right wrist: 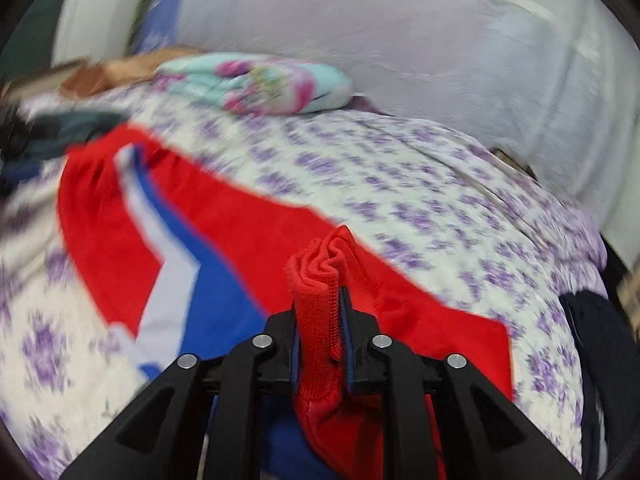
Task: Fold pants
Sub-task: 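Grasp the ribbed cuff with the right tool and fold it over the pants, then lay the cuff down and open the right tool over the folded pants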
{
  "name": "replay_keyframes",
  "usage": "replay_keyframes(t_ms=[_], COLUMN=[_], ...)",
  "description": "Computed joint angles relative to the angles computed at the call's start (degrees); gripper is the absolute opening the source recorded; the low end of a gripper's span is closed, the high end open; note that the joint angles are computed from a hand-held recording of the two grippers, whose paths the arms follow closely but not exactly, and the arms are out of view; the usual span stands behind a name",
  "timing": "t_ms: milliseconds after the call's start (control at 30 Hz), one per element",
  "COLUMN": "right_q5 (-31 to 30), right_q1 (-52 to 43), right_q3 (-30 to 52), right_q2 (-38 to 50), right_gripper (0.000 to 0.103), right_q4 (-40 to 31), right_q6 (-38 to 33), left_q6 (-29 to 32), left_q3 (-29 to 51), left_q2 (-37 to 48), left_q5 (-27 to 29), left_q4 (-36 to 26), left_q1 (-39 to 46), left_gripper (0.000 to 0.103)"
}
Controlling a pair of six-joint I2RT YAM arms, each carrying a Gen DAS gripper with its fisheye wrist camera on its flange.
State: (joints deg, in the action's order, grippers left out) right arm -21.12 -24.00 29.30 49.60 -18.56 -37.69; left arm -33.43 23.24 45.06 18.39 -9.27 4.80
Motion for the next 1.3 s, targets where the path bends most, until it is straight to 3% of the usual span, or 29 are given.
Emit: replay_keyframes(t_ms=[167,233,267,300,367,467,567,633,667,800,933,1067,1133,1200,1300], right_q5=[-2.31,-1.87,-1.52,-1.51,-2.36,-14.69,-22.55,-18.27,-12.79,0.27,-3.6,-8.54,-6.86,-0.78,-3.49], right_q1=[-0.19,0.78,1.91,2.76,2.97,-5.96,-13.81,-12.92,-10.35,-1.54,-4.18,-6.61,-4.7,0.13,-2.12], right_q3=[2.24,2.56,2.73,2.24,0.86,4.44,8.3,7.63,6.76,5.56,9.89,6.72,5.72,5.19,7.34], right_q2=[0.57,1.63,2.05,1.31,-2.52,-5.3,-4.3,-3.64,-1.61,12.21,14.84,6.55,5.25,10.48,10.07], right_gripper=[0.024,0.04,0.057,0.061,0.06,0.06,0.06,0.06,0.06,0.061,0.063,0.065,0.069,0.083,0.083], right_q4=[-4.6,-5.47,-7.08,-8.23,-9.69,-18.07,-18.76,-11.91,-7.45,-3.43,-7.9,-8.78,-9.59,-7.59,-10.36], right_q6=[0.21,-0.64,-1.83,-2.94,-4.4,-7.31,-4.32,1.69,4.61,4.0,5.64,5.34,4.3,4.49,4.65], left_q6=[-0.2,-0.39,-0.5,-0.43,-0.4,-0.37,-0.35,-0.32,-0.35,-0.14,-0.06,-0.22,0.15,0.35,0.47], left_q3=[-0.1,-0.16,-0.17,-0.16,-0.16,-0.2,-0.19,-0.19,-0.15,-0.13,-0.05,0.01,0.19,0.29,0.39], left_q2=[-0.08,-0.14,-0.07,0.06,0.08,0.01,0.01,0.0,0.1,0.17,0.39,0.48,0.85,1.04,1.18], left_q5=[-0.05,-0.11,-0.16,0.0,0.06,0.09,0.11,0.16,0.1,0.19,-0.23,-0.35,-0.17,-0.13,-0.21], left_q4=[0.15,0.24,0.36,0.46,0.47,0.45,0.42,0.42,0.48,0.41,0.33,0.4,0.33,0.3,0.09], left_q1=[-0.12,-0.23,-0.31,-0.2,-0.15,-0.1,-0.07,-0.02,-0.09,0.03,-0.27,-0.4,-0.27,-0.19,-0.28], left_gripper=[0.098,0.098,0.098,0.098,0.098,0.098,0.098,0.098,0.098,0.098,0.098,0.098,0.098,0.098,0.098])
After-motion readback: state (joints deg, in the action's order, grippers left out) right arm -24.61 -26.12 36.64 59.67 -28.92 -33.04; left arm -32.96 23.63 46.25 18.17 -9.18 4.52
